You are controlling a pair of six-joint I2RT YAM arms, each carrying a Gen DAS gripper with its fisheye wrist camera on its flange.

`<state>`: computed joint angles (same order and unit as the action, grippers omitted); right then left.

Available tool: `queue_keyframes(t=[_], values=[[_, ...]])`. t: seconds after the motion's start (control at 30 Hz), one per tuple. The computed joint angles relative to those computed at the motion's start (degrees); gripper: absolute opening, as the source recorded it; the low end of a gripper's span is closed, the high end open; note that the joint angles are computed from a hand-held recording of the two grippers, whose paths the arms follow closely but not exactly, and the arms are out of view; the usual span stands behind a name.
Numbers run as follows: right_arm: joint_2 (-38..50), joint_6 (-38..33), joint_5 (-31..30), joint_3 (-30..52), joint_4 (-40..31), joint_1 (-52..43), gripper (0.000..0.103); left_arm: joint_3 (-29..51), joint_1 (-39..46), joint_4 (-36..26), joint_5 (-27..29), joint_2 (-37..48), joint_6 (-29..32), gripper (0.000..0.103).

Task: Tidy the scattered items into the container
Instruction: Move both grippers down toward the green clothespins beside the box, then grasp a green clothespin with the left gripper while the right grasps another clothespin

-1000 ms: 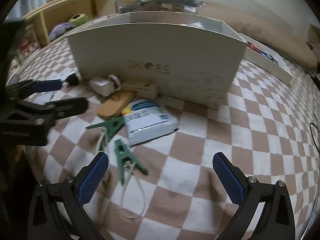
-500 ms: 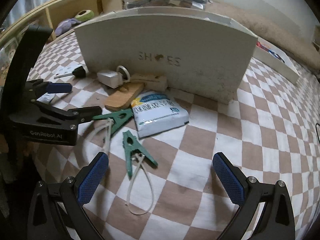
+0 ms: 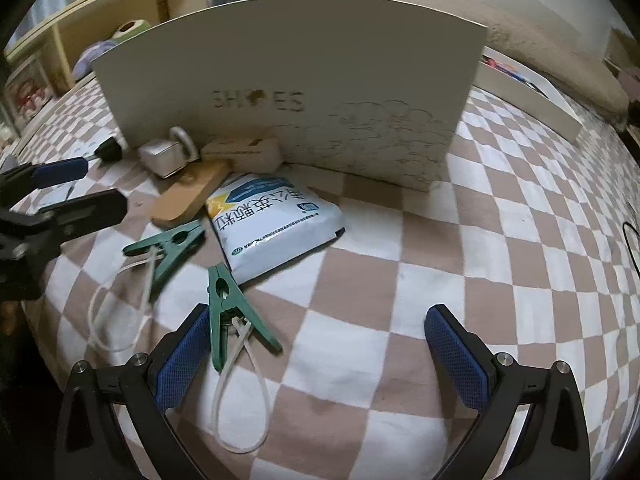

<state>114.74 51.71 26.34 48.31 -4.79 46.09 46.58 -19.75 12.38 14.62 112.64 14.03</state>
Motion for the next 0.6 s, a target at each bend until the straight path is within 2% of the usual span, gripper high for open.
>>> queue_keyframes(t=[0.33,0.47,0.6], values=[[-2.7,7.9,1.3,-3.4,-2.6,-3.4,0.103,1.9,-4.6,-1.2,-1.7,2.2,1.8,0.103],[-3.7,10.7,1.4,-4.9,-3.0,-4.5,0.103,2.8,-4.7,-3.0,3.2,3.2,2.2,0.103],[-3.4,10.9,1.5,-4.5,-3.5,-4.3,0.103,3.1,-5.7,-4.9,4.6,3.3,2.1,0.098]])
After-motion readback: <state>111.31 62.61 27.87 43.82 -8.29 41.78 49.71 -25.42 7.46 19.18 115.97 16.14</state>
